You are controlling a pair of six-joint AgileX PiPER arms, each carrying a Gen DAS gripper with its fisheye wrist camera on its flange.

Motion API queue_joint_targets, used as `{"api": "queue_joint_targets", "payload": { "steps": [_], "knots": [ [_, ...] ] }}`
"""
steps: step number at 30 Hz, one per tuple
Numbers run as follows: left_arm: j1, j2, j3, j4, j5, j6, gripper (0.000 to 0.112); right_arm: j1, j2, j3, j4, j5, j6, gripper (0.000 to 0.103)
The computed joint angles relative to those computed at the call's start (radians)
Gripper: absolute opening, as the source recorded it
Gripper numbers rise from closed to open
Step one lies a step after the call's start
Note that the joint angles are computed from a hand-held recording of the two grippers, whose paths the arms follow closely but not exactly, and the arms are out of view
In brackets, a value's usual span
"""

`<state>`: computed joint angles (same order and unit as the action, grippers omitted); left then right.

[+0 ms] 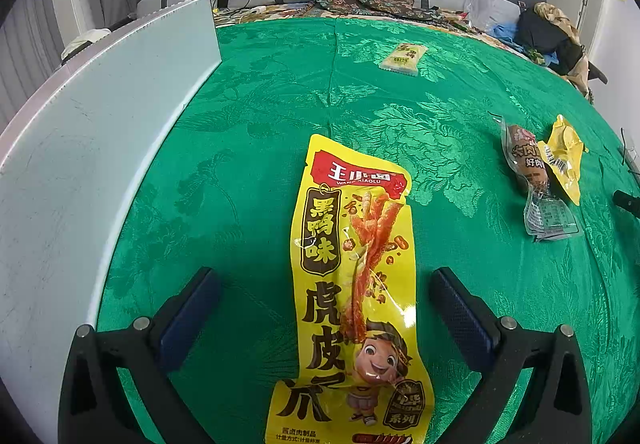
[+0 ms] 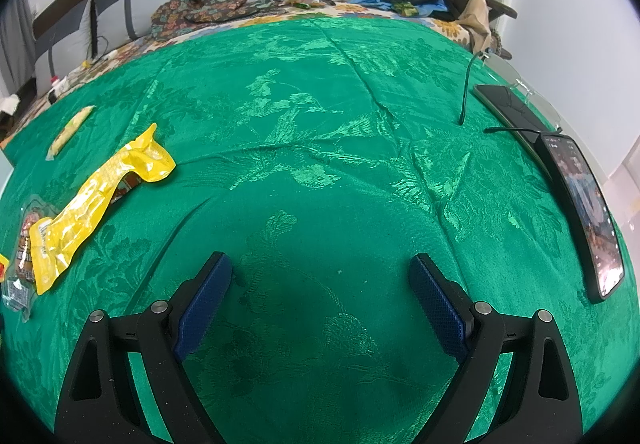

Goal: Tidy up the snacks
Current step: 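Grasp the yellow printed snack packet with the left tool, then lift the yellow printed packet with left tool while right grasps yellow vacuum bag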

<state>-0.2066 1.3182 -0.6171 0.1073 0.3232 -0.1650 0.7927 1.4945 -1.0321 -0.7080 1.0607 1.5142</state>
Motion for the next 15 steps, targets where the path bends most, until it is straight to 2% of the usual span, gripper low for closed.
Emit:
{"api": "queue_joint_targets", "payload": {
  "steps": [3,6,9,12,13,15],
  "knots": [
    [-0.001,-0.002,0.001,0.001,0.0,-0.002,0.103,-0.013,0.0,-0.006,0.021,-0.005,-0.036,0.092],
    [-0.002,-0.001,0.001,0.003,0.0,-0.004,0.103,-0.041,0.017,-0.099,0.166,0.064,-0.122,0.091],
    [-0.002,-0.001,0.001,0.003,0.0,-0.004,0.103,-0.032,0.002,-0.157,0.246,-0.04,-0.091,0.091],
    [-0.001,-0.001,0.001,0.002,0.001,-0.002,0.103,-0.068,0.095,-0.296,0.405,-0.168,-0.192,0.091],
    [-0.001,-0.002,0.001,0.001,0.001,-0.001,0.103,-0.083,0.134,-0.341,0.447,-0.185,-0.218,0.091],
    [0.0,-0.002,0.002,0.0,0.001,0.0,0.103,-0.105,0.248,-0.478,0.485,-0.148,-0.24,0.091]
  ]
}}
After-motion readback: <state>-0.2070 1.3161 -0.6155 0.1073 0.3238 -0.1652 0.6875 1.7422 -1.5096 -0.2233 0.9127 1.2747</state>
